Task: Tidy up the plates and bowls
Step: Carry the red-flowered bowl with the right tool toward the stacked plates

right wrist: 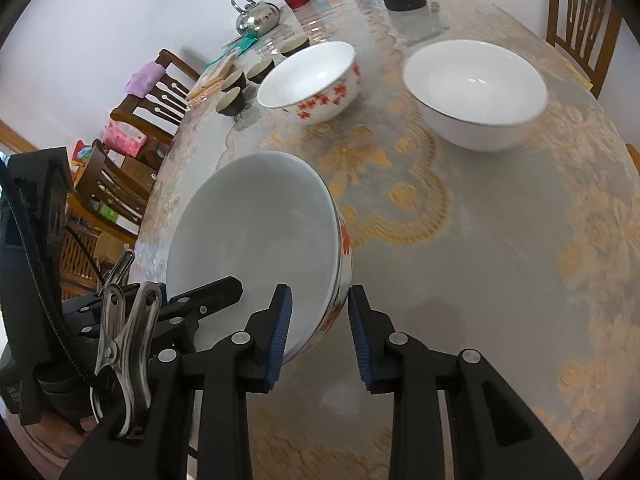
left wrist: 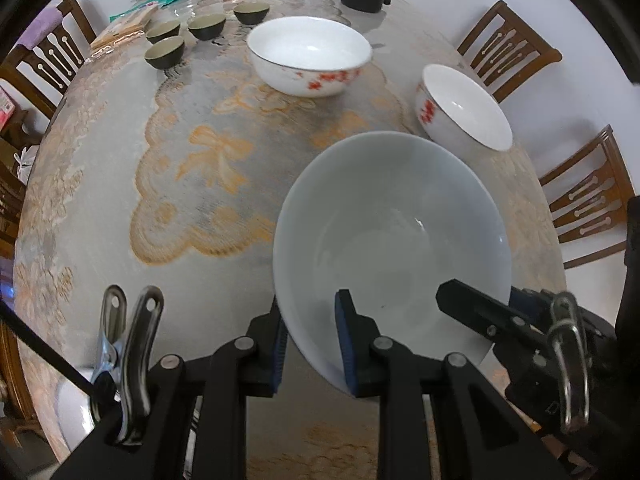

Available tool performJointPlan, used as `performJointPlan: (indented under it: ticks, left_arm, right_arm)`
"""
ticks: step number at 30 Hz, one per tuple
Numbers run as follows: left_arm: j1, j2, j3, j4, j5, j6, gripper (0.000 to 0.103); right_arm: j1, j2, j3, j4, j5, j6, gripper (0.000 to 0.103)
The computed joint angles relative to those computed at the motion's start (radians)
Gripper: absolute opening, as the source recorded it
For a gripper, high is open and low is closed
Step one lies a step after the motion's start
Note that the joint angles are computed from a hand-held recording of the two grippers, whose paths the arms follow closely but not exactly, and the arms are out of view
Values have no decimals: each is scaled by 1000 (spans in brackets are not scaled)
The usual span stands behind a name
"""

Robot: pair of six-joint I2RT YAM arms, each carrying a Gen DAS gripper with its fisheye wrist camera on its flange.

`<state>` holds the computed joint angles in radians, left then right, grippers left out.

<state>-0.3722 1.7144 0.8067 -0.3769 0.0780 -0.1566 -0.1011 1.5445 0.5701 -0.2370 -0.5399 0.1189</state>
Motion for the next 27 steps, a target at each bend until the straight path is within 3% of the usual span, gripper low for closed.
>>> performJointPlan:
  ticks: [9, 16, 27]
  left_arm:
    - [-217, -26, -98, 68, -33, -303, 24]
    - [-364, 9, -104, 107, -121, -448, 24]
    - [-441, 73, -98, 143, -198, -592, 24]
  right_arm:
    - [-238, 18, -12, -178, -58, -360, 31]
    - [-375, 130, 3, -240, -71, -572, 31]
    - [-417, 203, 20, -239, -69, -712, 31]
